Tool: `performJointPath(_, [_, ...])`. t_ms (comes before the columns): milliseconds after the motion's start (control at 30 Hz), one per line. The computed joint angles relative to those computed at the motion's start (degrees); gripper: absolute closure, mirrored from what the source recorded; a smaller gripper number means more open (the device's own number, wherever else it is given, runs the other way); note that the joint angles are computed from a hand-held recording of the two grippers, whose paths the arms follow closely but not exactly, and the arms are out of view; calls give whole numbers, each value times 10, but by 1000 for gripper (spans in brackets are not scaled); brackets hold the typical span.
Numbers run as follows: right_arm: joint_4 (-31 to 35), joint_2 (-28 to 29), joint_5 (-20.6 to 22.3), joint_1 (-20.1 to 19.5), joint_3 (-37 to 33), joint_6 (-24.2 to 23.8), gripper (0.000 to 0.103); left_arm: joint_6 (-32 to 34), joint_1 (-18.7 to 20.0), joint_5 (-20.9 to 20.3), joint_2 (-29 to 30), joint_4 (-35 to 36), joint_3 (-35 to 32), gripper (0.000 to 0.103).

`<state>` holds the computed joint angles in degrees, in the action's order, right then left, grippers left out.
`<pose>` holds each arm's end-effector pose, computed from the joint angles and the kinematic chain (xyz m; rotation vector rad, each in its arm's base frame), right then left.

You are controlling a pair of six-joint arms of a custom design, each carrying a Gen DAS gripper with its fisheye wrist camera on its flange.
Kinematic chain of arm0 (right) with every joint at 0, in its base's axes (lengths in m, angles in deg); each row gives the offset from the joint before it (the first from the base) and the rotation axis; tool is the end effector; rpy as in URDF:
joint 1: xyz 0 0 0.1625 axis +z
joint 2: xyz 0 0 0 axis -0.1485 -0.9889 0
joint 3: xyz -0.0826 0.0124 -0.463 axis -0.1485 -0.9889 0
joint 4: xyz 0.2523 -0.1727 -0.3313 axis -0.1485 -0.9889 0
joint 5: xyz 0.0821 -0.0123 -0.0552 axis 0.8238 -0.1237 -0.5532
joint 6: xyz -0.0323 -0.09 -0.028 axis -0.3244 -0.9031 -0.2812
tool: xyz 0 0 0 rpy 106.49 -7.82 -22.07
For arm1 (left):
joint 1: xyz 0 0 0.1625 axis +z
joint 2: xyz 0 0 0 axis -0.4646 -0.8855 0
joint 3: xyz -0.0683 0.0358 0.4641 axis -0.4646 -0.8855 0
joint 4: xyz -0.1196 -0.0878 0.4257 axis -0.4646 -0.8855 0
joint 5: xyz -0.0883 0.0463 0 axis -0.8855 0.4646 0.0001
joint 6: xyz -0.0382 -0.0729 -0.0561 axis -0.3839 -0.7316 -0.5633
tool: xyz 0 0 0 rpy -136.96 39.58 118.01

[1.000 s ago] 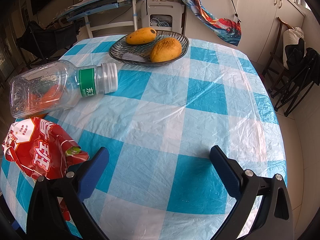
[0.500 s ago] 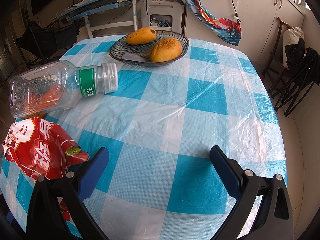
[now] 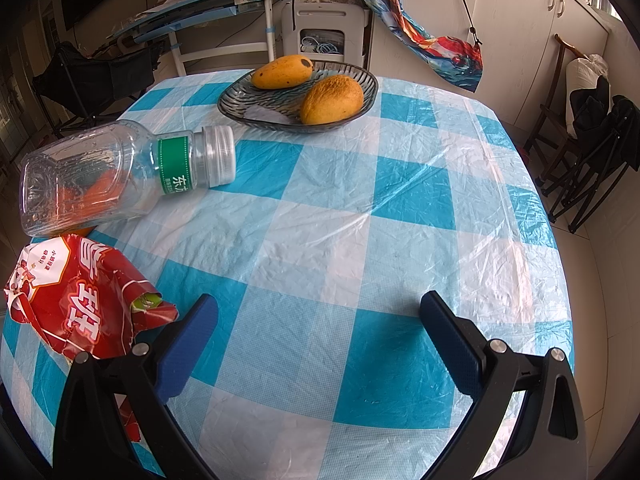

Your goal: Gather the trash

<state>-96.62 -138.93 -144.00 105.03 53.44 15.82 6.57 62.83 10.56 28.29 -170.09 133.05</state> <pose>0.1534 -0.6657 0.2575 0.5358 -2.3230 0.5925 -0.2526 -0.4524 0.0860 0.3046 2.1456 -1.0993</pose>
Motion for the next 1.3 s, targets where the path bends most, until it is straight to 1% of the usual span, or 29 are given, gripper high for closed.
performJointPath(100, [0,0,0,0,1,0,7,8,11,9,-8,0,-13,21])
performJointPath(200, [0,0,0,0,1,0,7,6,29,13,-13,33,-34,21])
performJointPath(267, [-1,0,0,0,0,0,7,19,40,15,-9,41,-51,21])
performJointPath(400, [1,-1,0,0,1,0,7,83,63,11,13,18,-92,21])
performJointPath(500, [32,-4,4,0,-6,-2,7,128,83,6,31,12,-131,21])
performJointPath(533, [39,-8,14,-3,-6,-3,7,141,89,6,36,13,-144,21])
performJointPath(600, [52,-27,66,-16,-1,21,7,149,106,-2,43,42,-172,21])
performJointPath(667, [43,-40,112,-26,3,47,7,157,120,-3,51,62,-196,22])
performJointPath(700, [35,-42,125,-27,4,51,7,157,127,-7,54,71,-206,22])
performJointPath(767, [27,-38,135,-21,1,36,7,153,138,-17,59,92,-225,22])
performJointPath(833, [11,-31,142,-12,-1,17,7,152,147,-30,65,108,-241,25])
performJointPath(900, [-7,-24,161,-5,-5,4,7,162,153,-45,71,116,-254,31])
performJointPath(933, [-23,-19,165,1,-7,-10,7,171,155,-52,74,114,-258,33])
performJointPath(1000, [-49,-3,164,15,-20,-49,7,185,160,-69,78,116,-267,44])
performJointPath(1033, [-55,9,159,23,-31,-64,7,189,161,-75,80,116,-270,47])
performJointPath(1067, [-50,22,152,30,-48,-73,7,192,163,-82,82,115,-273,52])
performJointPath(1100, [-37,37,143,38,-67,-76,7,196,165,-89,84,116,-278,59])
performJointPath(1133, [-21,53,132,46,-89,-77,7,199,165,-95,85,117,-279,62])
performJointPath(1200, [37,88,100,62,-136,-84,7,207,164,-100,88,117,-279,74])
performJointPath(1267, [87,124,61,74,-177,-101,7,215,164,-114,88,117,-278,83])
performJointPath(1300, [117,135,54,77,-192,-99,7,217,162,-115,88,116,-275,84])
